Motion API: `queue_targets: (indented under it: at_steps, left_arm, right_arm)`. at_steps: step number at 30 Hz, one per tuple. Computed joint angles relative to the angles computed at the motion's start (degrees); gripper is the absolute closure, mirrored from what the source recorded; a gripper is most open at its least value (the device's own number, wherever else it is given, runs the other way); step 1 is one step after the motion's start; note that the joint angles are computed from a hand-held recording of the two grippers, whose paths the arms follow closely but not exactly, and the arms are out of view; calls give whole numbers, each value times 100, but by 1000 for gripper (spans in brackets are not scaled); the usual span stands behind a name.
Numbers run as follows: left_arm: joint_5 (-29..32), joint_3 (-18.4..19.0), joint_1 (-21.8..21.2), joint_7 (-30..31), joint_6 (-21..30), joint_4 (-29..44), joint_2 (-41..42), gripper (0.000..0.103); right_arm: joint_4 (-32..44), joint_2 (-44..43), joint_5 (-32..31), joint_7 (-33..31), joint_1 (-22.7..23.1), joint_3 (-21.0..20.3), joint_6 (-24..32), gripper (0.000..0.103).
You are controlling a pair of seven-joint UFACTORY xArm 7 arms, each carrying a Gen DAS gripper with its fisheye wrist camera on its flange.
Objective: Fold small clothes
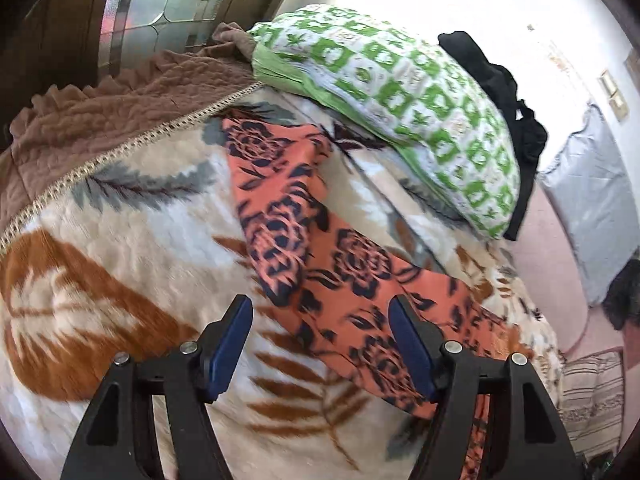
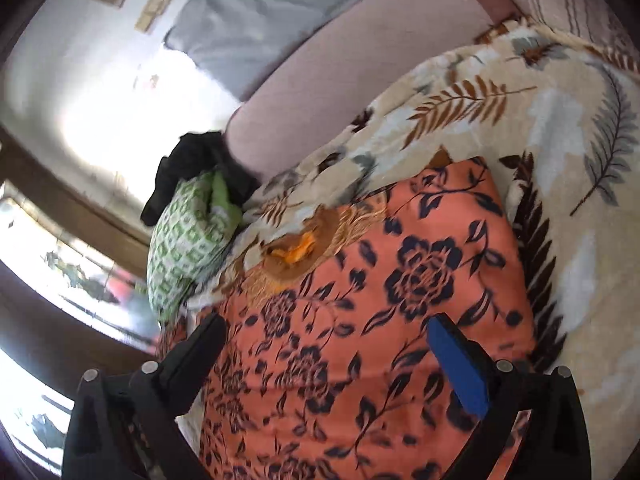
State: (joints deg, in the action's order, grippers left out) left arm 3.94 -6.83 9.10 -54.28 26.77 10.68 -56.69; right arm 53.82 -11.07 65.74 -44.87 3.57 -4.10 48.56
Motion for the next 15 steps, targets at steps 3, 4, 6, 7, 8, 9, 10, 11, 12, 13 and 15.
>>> queue_targets:
  at_steps: [3,4,6,7,8,9,10,11,12,13,15]
  left_arm:
    - [501,-130,379,385,349,749,947,32]
    - [689,-221,498,438,469,1018,1261,32]
    - [1113,-326,679,586,763,1532,1872,32]
    - [1316,-354,752,633,983,1849,2261,32]
    - [1445,-284,754,672,1069,2090,2598,32]
    - [1513,-163,736,711,1102,2281,2868,32]
    - [1607,-67,776,612,1076,2419,3064,32]
    - [1708,40,847,398,888,2415,3104,32]
    - [1714,205,913,133,498,2229,2985,32]
    - [1487,472,880,11,15,1938,2811,32]
    - [518,1349,455,352,-1111,1221,2441,32]
  right_arm:
    - [-794,-856,-229,-79,73,9,171,1]
    - [-1013,-1065,-272,-70,140,29,104,1]
    - [-1397,-1400,-348,-61,264,-1,-1,1]
    - [-1552,-1529,-342,-58,338,-18,-76,1]
    - [-1662,-1611,-344,-42,414,-17,-173,1]
    - [-1741,-1659,-361,-27,491,-20,-246,1]
    - [-1819,-1743,-399,17,553,-40,-263,1]
    - [-1859,-1766,-422,37,616,-72,-277,1]
    - [-1868,-1750,-464,47,667,-95,-298,1]
    - [-1879,-1752,-520,55,705,-118,-302,1]
    - [-1914,-1789,-556,-3,767,-179,-351,1]
